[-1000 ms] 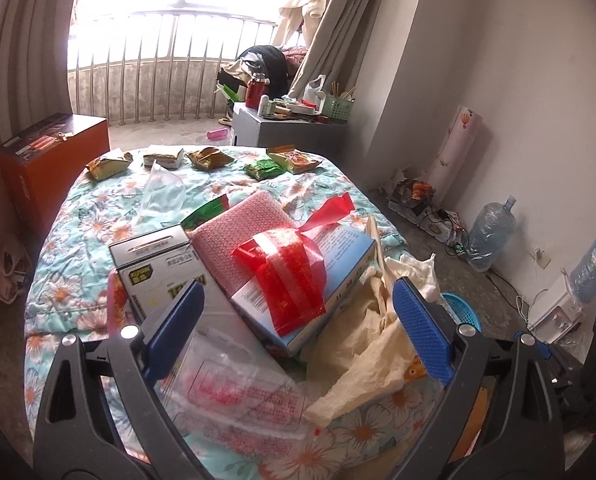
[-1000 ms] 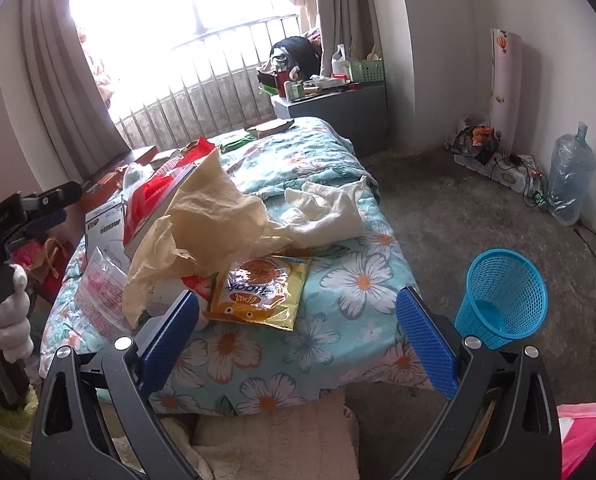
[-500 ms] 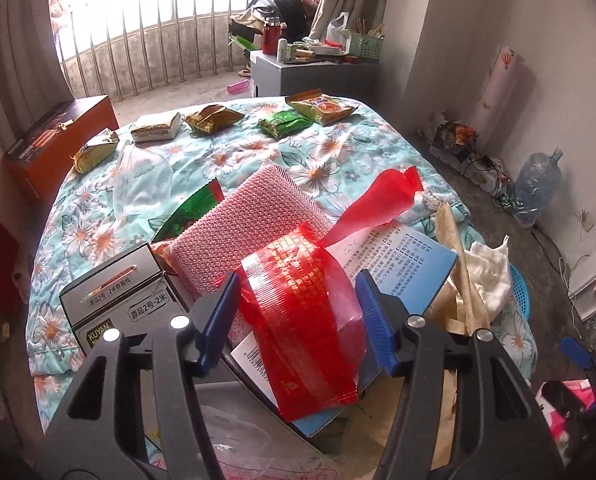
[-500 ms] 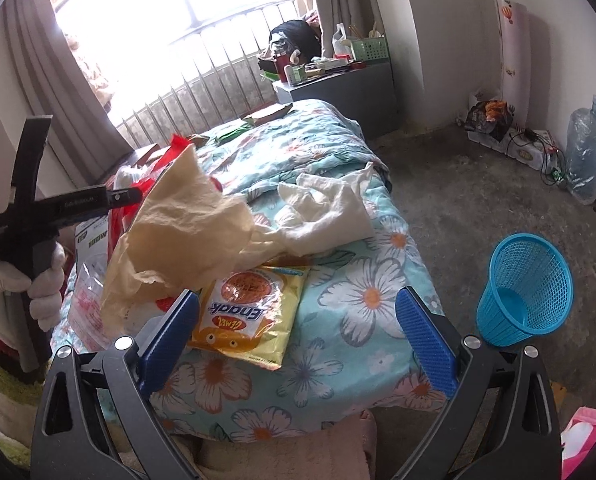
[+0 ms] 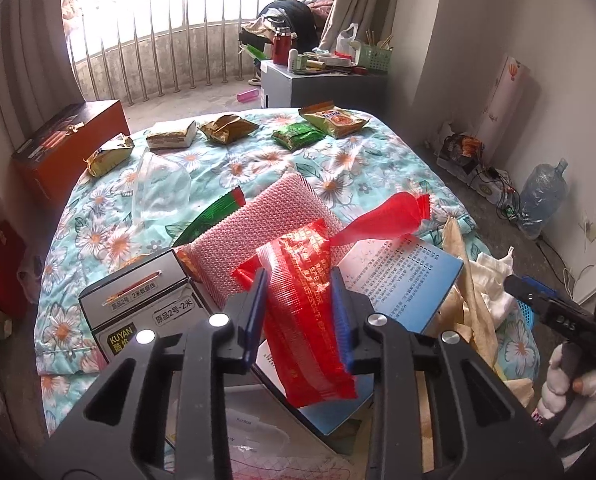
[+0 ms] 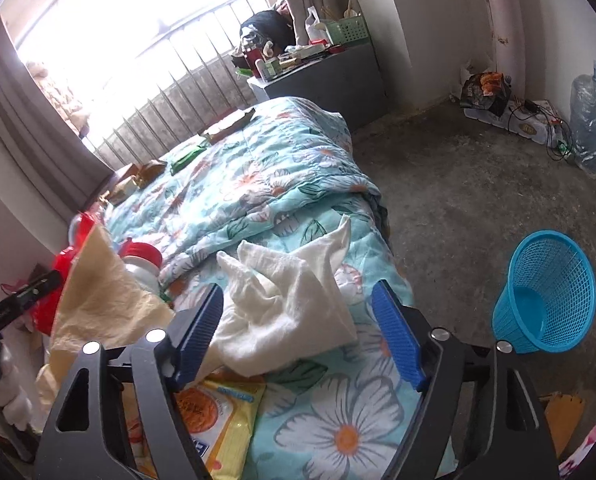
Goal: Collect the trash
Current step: 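Grasp the red mesh bag with the left gripper while the right gripper grasps the white glove, then carry the red bag and white glove with both grippers over the blue basket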
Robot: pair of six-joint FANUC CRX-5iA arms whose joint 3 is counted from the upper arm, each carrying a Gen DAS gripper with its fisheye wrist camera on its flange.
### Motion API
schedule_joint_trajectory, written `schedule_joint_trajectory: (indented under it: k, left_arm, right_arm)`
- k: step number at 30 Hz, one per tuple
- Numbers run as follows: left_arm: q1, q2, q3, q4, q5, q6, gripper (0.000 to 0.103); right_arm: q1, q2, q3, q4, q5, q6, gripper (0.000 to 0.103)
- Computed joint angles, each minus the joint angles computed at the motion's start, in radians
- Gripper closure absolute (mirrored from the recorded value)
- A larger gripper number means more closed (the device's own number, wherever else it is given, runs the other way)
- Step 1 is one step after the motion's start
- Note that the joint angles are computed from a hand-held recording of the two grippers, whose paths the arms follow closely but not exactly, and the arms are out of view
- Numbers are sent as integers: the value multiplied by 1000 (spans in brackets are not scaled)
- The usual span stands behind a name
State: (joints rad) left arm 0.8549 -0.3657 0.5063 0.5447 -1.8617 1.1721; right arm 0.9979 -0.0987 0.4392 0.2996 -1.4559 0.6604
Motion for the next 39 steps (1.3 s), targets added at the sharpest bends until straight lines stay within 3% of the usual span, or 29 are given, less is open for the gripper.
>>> schedule_joint_trajectory:
  k: [5,7,12,18,23,27,31,34,39]
  left_arm:
    - [82,-14,-10,62,5,-24,78]
    - [124,-20,-11,97,3,-36,78]
    - [208,-21,2,170,5,-46,79]
    - [295,-22,14,268,19,-53,79]
    - [266,4,89,260,39,-29,79]
    - [249,11,138,288,66,-10,79]
    - [101,45,228,227,100,58,79]
    - [-125,109,346,101,118,145,79]
    - [-559,293,636,-138,65,317,79]
  right_arm:
    - [7,15,10,-13,-36,-12,59]
    - [13,11,13,-11,-31,-11,73]
    - [20,-18,-7,-3,27,-52,89]
    - [36,-52,-38,65,117,-123,94]
    - [57,-94,-79,171,208,-187,95]
    - [75,-124,-100,257,227,-214,95]
    - [93,-174,-148,348,222,-274,95]
    - [105,-221,-196,409,210,-331,95]
    - [111,-306,-278,499,166,-414,95]
